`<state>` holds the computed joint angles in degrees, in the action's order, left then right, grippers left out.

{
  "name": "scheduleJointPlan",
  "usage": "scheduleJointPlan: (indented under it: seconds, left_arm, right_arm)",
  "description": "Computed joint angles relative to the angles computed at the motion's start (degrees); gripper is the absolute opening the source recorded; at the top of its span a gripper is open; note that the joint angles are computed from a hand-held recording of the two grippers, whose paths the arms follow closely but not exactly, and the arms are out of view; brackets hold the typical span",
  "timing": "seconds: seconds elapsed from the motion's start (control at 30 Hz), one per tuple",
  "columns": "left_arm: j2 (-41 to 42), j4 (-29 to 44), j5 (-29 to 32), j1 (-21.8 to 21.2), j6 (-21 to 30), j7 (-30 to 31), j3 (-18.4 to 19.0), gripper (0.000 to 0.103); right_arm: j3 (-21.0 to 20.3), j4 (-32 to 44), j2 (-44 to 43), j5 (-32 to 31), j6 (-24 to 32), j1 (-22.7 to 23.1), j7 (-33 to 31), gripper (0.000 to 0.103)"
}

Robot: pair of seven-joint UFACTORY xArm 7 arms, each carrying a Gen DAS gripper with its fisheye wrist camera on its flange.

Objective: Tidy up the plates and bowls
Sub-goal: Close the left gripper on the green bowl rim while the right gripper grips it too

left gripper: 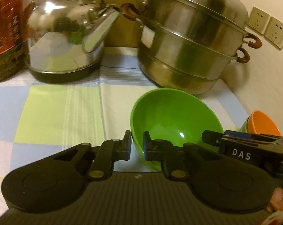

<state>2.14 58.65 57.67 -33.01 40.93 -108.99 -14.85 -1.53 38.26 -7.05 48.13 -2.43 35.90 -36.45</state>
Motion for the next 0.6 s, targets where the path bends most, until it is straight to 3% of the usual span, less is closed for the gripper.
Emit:
scheduleJointPlan:
  seconds: [0.2,0.23,0.33,0.6]
  left_arm:
    - [-2.21,-2.62,0.03,0.85,-1.25,-1.88,-0.57,0.009]
    - [-2.24,-2.66,-0.02,0.94,-1.12,-1.7,-0.7,0.009]
    - [-2.01,-2.27,-0.16,0.91,-0.06,-0.64,-1.07,0.009]
    - [0.14,1.37,-2.38,-1.04,5.42,4.67,-1.38,0.009]
  right_arm:
    - [1.53,0.69,0.42,0.08,3.5,-1.66,-0.68,0.044]
    - [2.04,0.83,0.42,0.4,4.25,-2.24,-0.95,0.032]
    - [4.21,0.8,0.32,-1.03,5.45,-4.83,0.29,0.018]
    - [5.0,1.32,0.28,4.31,6.1,-5.62,-3.6,0.015]
